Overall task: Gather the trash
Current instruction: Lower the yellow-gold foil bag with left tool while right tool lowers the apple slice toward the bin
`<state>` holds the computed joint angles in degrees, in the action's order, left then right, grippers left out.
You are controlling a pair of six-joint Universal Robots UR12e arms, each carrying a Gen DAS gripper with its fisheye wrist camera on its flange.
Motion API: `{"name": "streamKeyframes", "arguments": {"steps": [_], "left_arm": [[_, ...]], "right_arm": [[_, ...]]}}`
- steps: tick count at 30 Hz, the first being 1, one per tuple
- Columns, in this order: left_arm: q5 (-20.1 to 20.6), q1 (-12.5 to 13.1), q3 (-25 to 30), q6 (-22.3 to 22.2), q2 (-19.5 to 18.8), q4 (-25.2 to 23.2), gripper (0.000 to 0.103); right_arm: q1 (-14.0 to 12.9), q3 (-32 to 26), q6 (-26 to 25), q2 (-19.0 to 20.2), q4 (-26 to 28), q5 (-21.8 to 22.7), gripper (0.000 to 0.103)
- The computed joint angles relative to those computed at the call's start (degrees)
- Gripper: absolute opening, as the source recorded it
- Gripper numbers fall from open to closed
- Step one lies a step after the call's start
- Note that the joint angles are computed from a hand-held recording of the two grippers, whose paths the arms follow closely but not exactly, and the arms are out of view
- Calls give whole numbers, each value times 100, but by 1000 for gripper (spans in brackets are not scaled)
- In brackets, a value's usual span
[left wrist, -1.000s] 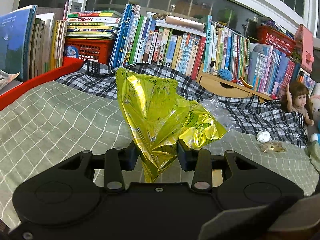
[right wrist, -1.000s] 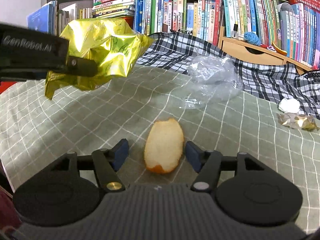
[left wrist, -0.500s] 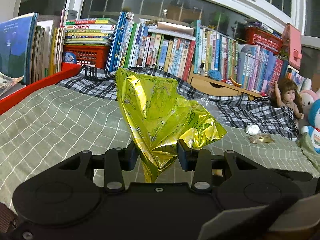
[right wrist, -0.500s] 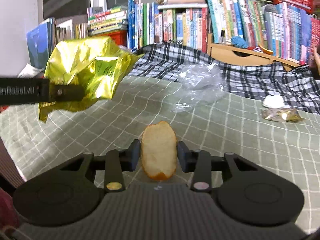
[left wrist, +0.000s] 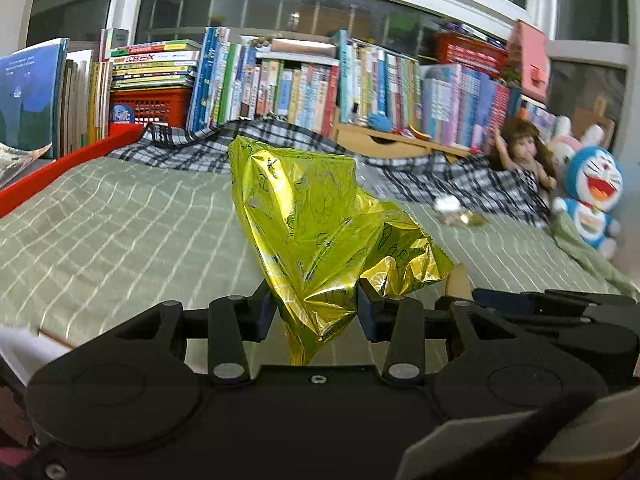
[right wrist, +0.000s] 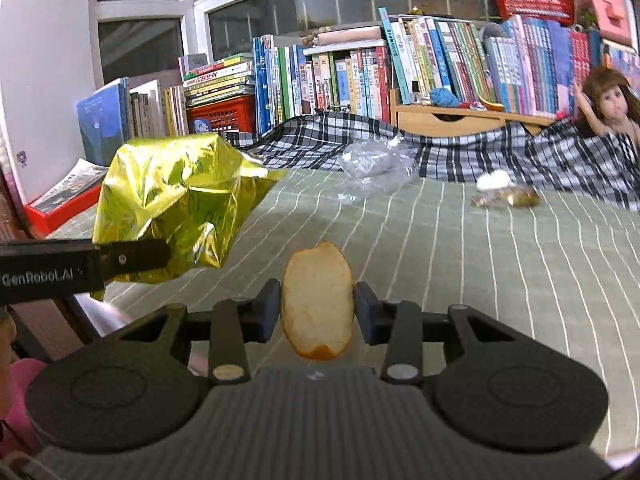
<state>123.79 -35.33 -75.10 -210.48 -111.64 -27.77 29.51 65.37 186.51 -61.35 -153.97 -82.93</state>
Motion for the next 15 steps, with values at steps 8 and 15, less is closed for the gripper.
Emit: {"name": "streamKeyframes", "arguments": {"steps": [8,15], "left_arm": [[-32,-361,-368,-277,243,-359,40],[-770,-445,-674,-863,451,-947,40]], "right_arm": [[28,895,197,-517,-274,-43,46],[87,1434,145,-823,-295,-222,47]]}}
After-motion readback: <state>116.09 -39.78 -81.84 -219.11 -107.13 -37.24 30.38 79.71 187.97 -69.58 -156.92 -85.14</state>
